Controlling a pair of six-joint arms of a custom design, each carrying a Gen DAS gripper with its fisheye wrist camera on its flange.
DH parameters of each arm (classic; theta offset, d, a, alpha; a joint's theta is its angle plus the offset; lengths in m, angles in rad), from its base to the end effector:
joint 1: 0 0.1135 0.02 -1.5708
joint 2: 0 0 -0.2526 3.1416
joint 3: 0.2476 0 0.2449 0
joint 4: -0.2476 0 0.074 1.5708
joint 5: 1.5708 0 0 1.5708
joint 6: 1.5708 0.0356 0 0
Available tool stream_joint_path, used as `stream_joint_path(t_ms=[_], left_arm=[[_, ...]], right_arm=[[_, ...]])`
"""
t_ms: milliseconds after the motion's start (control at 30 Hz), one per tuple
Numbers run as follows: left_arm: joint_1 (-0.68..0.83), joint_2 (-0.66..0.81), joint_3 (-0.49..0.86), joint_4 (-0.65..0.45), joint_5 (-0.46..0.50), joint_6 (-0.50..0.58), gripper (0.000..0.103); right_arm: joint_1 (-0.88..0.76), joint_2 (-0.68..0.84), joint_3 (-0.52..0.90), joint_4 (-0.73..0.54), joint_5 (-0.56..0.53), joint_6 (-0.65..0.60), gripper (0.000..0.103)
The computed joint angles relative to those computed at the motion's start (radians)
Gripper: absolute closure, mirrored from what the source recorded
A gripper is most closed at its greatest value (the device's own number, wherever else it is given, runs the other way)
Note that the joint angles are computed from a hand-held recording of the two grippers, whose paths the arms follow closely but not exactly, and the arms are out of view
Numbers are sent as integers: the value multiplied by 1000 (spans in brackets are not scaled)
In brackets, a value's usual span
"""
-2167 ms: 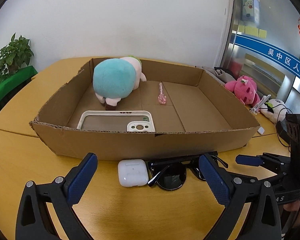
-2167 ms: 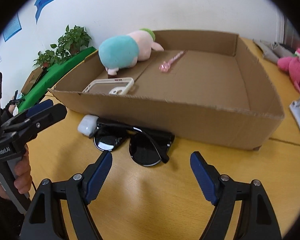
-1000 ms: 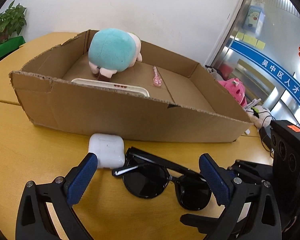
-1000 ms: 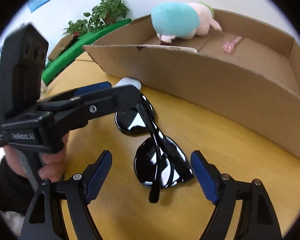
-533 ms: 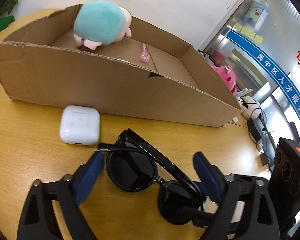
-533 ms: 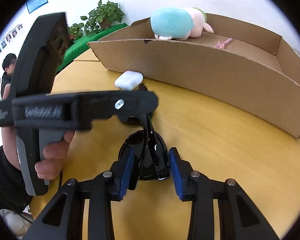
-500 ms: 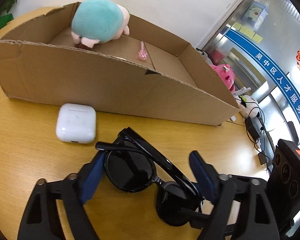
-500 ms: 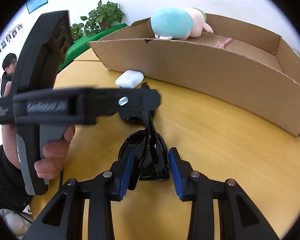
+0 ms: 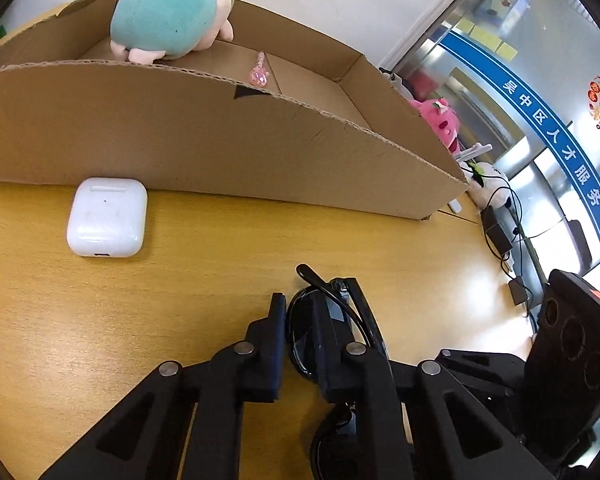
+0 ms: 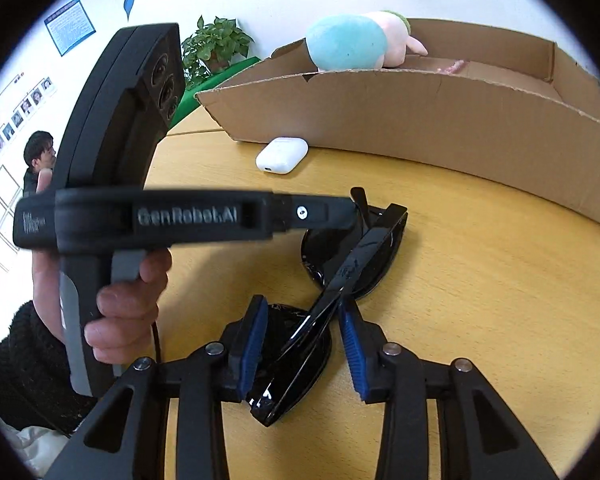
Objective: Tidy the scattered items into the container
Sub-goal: 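Close the right gripper on the sunglasses frame and lift them, then carry the sunglasses into the box and open the right gripper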
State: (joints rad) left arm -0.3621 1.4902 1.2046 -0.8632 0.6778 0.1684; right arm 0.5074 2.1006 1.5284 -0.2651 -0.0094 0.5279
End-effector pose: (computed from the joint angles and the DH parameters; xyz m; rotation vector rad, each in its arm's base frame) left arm 0.2596 -0.1222 0.2632 0.8802 2.4834 -0.9762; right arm 0.3959 0.2205 0.1720 0.0208 2.4663 0.4789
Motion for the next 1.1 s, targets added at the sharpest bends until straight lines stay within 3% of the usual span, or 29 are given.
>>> stream_joint_path(t_ms=[233,300,600,733,900,1100], left_arm=[[15,6,11,-31,37,28,94],[9,2,10,-26,41,24,95],[15,-22,123,-103,99,24,98],[-11,2,273,-147,97,4,98],[-57,93,522,-179,71,-48,98],[-117,298,958,-271,40,-108,98]], right_arm=[[-53,-60,-156,181,-111,135,75],[-57,-78,-189,219,-104,155,86],[-56,-133,-218,231,-22,163,92],[-64,-194,-207,201,12,135,93],[-103,-222,-83,95,51,59,93],[-191,-189,149,-52,50,-22,95]])
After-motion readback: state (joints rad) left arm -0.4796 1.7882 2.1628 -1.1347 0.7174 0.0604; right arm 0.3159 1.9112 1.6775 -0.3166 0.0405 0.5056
